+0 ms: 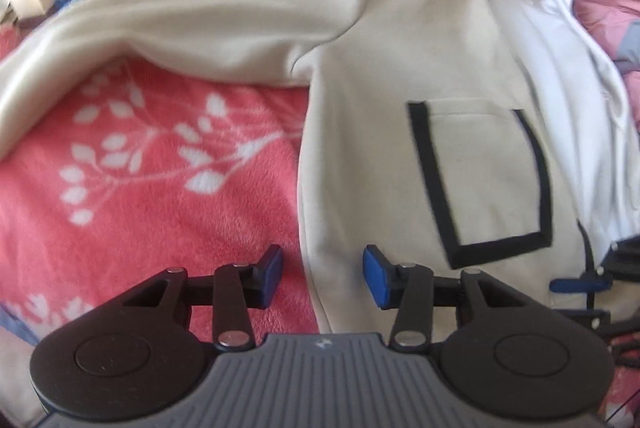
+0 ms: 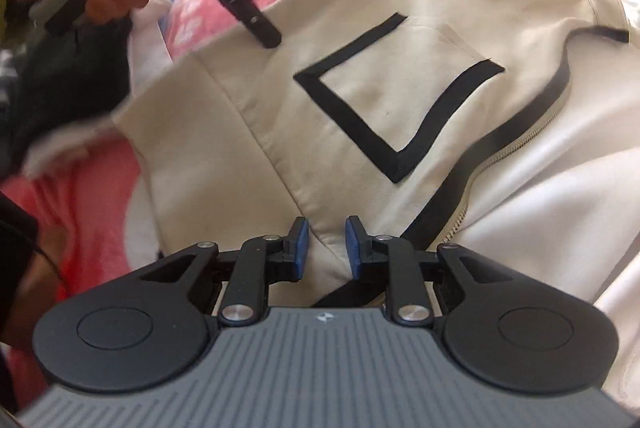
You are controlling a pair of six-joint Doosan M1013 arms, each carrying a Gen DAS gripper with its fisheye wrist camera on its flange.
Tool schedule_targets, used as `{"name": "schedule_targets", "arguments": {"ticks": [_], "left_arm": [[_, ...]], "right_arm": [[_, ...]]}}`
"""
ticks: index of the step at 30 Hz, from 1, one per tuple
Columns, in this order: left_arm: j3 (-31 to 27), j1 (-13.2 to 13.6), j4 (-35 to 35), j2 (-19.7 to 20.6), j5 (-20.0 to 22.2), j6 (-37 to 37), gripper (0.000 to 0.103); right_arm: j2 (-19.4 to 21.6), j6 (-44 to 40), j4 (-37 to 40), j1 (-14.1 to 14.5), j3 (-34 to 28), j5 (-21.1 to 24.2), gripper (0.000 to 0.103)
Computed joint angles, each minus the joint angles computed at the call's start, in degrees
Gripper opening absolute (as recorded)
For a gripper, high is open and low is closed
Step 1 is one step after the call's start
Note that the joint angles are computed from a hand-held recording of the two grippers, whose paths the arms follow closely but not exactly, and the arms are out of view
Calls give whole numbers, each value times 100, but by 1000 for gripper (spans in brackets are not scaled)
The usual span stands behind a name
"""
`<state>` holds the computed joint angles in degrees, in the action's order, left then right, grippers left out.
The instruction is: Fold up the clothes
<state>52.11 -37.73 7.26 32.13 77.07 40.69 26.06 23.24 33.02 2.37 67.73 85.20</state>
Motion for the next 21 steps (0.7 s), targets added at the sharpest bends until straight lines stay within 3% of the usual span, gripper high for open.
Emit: {"name": "schedule_targets", "arguments": {"ticks": [2, 5, 7, 11, 15, 17, 21], "left_arm": [[-110, 41, 110, -10, -137, -66, 46], [-375, 120, 367, 95, -380, -138, 47], [-507, 191, 634, 184, -465, -140, 47], [-1240, 278, 1309, 872, -328, -240, 47], [-1272, 431, 1651, 1127, -193, -1153, 44], [-1028, 427, 1866, 1056, -466, -1449, 44], [-1116, 326, 2336, 1161, -392, -892, 46]], "right_arm": [[130, 305, 377, -102, -315, 267, 19], [349, 929, 925, -218, -798, 194, 20], [489, 1133, 939, -163, -1076, -321, 20], [906, 1265, 778, 107, -1670, -1336, 20], [1489, 1451, 575, 412, -2400, -1988, 20], [1736, 1786, 187, 490, -2736, -2075, 20], [2191, 2714, -935, 640, -3316, -1998, 17]]}}
